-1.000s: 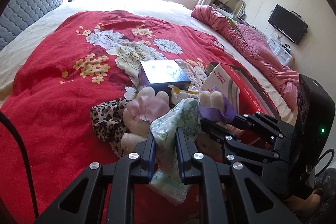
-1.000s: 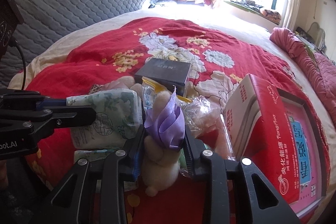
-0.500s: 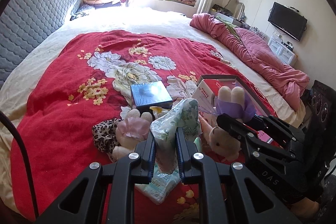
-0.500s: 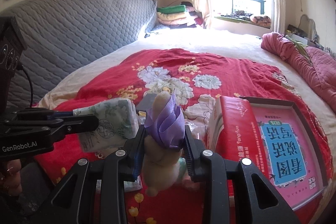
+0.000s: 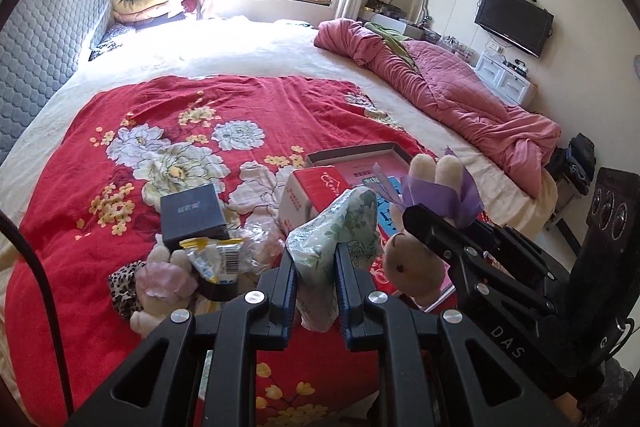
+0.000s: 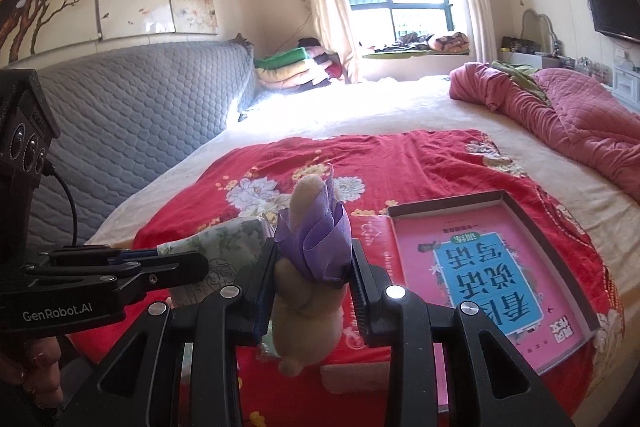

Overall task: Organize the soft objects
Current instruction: 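Carry the bunny with the right tool while the left tool carries the wipes pack over the pink tray, then open the right tool to drop the bunny while the left tool releases the wipes pack into the tray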

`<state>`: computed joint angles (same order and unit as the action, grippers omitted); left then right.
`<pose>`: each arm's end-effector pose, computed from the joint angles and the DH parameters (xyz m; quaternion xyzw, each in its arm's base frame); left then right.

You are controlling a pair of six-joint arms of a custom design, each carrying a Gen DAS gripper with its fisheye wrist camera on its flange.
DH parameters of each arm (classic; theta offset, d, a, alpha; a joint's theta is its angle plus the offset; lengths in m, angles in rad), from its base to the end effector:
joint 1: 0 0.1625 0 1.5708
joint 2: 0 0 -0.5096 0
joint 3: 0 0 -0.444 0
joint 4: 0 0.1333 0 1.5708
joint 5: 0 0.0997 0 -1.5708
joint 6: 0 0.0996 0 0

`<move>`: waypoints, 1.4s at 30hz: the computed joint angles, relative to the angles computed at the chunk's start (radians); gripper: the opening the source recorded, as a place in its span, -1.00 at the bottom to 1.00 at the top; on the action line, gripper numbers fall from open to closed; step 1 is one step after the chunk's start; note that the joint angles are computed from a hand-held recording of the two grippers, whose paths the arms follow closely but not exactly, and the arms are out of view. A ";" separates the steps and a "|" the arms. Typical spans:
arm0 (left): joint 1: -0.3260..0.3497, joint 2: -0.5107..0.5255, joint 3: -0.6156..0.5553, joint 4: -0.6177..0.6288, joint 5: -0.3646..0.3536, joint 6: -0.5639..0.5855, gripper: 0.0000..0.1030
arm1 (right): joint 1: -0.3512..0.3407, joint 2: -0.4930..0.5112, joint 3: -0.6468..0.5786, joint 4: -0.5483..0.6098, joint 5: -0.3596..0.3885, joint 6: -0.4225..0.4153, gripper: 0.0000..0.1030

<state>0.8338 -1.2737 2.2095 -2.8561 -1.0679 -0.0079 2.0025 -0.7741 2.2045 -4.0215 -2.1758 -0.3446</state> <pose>-0.2260 -0.5188 0.2445 0.2996 0.9065 -0.2460 0.1669 0.2991 -0.4661 0.1212 0.1806 -0.8261 0.4770 0.2394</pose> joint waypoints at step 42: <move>-0.068 0.432 -0.224 0.215 -0.005 0.019 -0.65 | -0.350 -0.231 0.192 0.074 0.021 0.371 -0.30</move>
<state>0.7659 -0.8413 1.9859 -2.6415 -1.0726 0.0115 1.6523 -1.0047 2.3960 -3.9476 -2.1551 0.0260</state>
